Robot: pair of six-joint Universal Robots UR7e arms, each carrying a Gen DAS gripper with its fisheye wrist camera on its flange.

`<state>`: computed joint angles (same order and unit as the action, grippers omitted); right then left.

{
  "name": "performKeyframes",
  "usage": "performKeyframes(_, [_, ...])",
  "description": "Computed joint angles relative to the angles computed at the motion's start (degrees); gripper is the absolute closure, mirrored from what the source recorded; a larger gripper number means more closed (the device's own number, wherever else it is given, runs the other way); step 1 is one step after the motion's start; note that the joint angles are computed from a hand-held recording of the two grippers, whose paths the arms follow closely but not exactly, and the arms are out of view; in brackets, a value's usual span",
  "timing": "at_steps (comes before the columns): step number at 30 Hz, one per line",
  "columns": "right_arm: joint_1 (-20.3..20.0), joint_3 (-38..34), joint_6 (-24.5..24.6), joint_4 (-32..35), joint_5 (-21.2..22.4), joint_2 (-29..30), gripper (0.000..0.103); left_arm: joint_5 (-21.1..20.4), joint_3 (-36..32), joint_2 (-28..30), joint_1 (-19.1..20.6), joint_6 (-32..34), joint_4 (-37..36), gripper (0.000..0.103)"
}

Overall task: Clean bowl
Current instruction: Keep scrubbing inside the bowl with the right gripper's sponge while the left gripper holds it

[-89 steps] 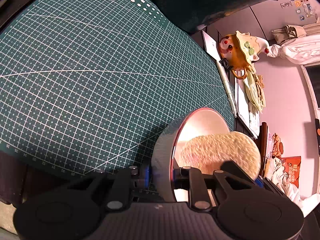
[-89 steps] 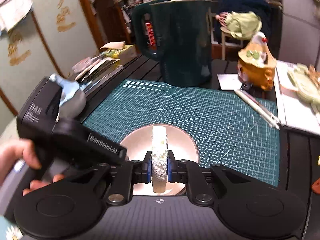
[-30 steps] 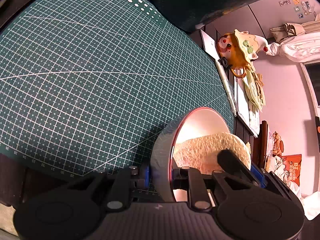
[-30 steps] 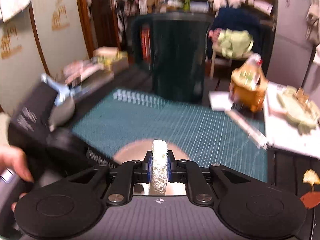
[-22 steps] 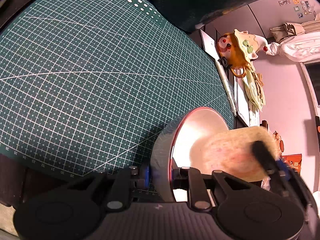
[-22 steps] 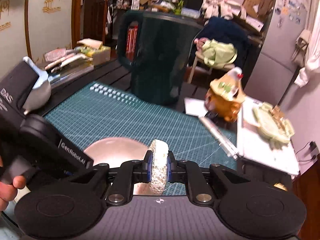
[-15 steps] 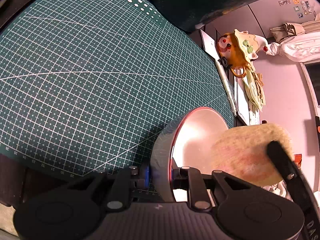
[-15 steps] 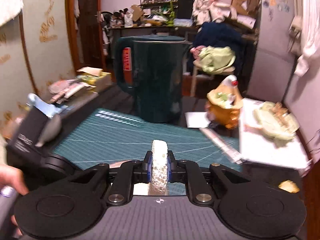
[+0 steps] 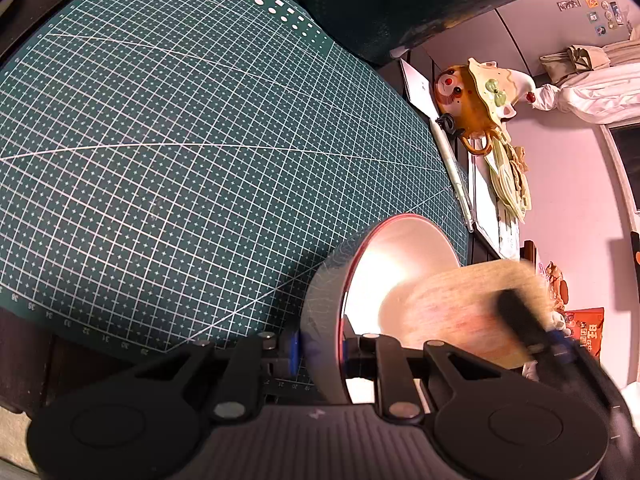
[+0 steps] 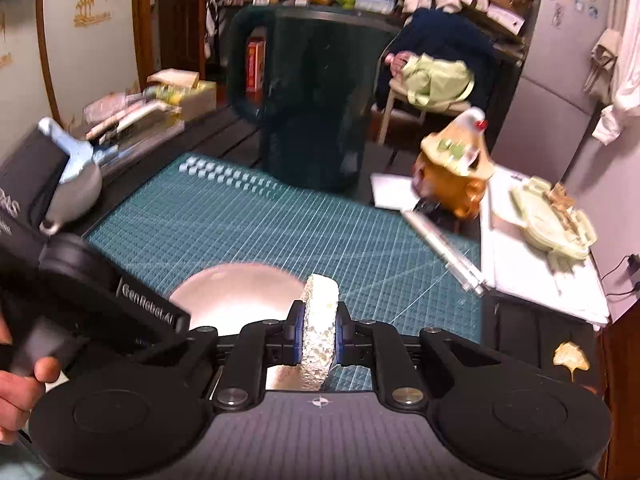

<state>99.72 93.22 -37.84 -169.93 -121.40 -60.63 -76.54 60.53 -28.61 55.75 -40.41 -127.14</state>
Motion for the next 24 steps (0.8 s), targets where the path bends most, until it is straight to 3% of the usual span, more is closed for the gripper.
performKeyframes(3, [-0.57, 0.89, 2.40, -2.48, 4.42, -1.23, 0.090, 0.00, 0.10, -0.01, 0.03, 0.05, -0.15, 0.086])
performKeyframes(7, [-1.05, 1.35, 3.53, 1.00, 8.10, -1.69, 0.090, 0.02, 0.16, -0.04, 0.03, 0.06, -0.19, 0.086])
performKeyframes(12, [-0.83, -0.28, 1.07, 13.21, 4.97, -1.25, 0.090, -0.05, 0.15, -0.11, 0.10, 0.19, -0.07, 0.086])
performKeyframes(17, [-1.30, -2.76, 4.45, 24.63, 7.72, -3.07, 0.090, -0.04, 0.37, -0.16, 0.15, 0.21, -0.30, 0.086])
performKeyframes(24, [-1.16, -2.53, 5.74, 20.98, 4.87, -1.86, 0.090, -0.01, 0.29, -0.13, 0.16, 0.20, -0.23, 0.086])
